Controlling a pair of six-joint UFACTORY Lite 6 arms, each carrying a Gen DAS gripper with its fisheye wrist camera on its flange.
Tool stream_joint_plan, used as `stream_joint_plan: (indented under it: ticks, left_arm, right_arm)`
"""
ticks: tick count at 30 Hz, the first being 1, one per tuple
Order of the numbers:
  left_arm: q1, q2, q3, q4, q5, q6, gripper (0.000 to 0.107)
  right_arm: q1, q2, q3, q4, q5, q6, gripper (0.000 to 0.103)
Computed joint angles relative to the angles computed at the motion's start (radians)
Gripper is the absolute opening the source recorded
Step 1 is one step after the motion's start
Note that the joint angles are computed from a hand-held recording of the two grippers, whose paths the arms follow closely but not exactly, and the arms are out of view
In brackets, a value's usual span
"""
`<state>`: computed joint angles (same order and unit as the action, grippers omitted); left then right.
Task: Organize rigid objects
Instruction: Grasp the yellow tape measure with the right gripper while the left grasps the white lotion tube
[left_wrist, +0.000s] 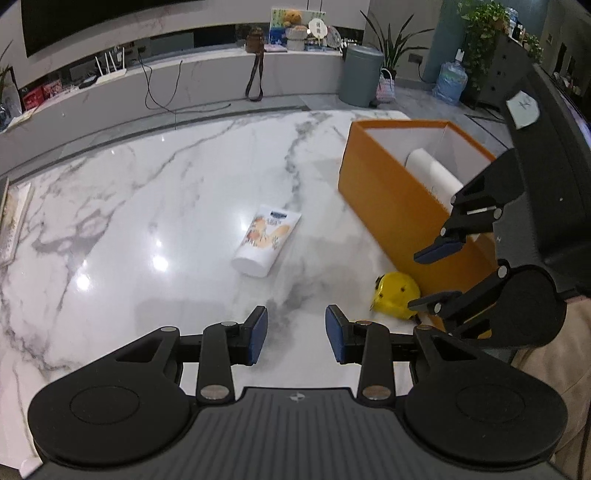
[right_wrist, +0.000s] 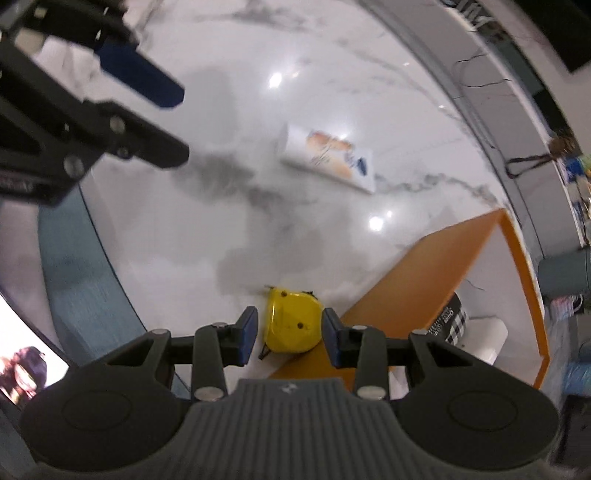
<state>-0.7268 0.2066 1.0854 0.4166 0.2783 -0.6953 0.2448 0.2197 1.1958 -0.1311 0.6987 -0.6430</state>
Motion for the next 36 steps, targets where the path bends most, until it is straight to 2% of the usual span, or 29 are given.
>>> stream_joint_plan:
  ticks: [4,7,11,14,18,22,28,36]
  left_arm:
    - [0.009,0.041,-0.002,-0.003,-0.017,0.034,0.043]
    - [0.026,0.066,-0.004,-0.069,-0.044,0.117,0.043]
    - [0.044,0.098,0.0,-0.166,-0.07,0.239,0.043]
    - [0.047,0.125,0.007,-0.146,-0.07,0.229,0.043]
    - [0.05,0.159,0.018,-0.111,-0.076,0.218,0.043]
    - [0.063,0.194,0.04,-0.17,-0.081,0.291,0.043]
    - [0.076,0.225,0.064,-0.106,-0.101,0.262,0.049]
    - [0.107,0.285,0.125,0.132,-0.123,0.056,0.067]
  right_arm:
    - [0.011,0.085,0.057,-0.045,0.04,-0.033,0.039]
    - [0.018,0.149,0.102,-0.065,0.076,-0.067,0.046]
    - [0.03,0.216,0.126,-0.108,0.07,-0.093,0.052]
    - [0.032,0.275,0.172,-0.122,0.077,-0.099,0.058]
    - [0.031,0.367,0.257,-0.143,0.119,-0.069,0.059]
    - [0.022,0.434,0.335,-0.119,0.163,-0.08,0.056]
    - [-0.013,0.509,0.475,-0.053,0.259,-0.122,0.054]
    - [-0.049,0.538,0.546,0.064,0.2,-0.172,0.053]
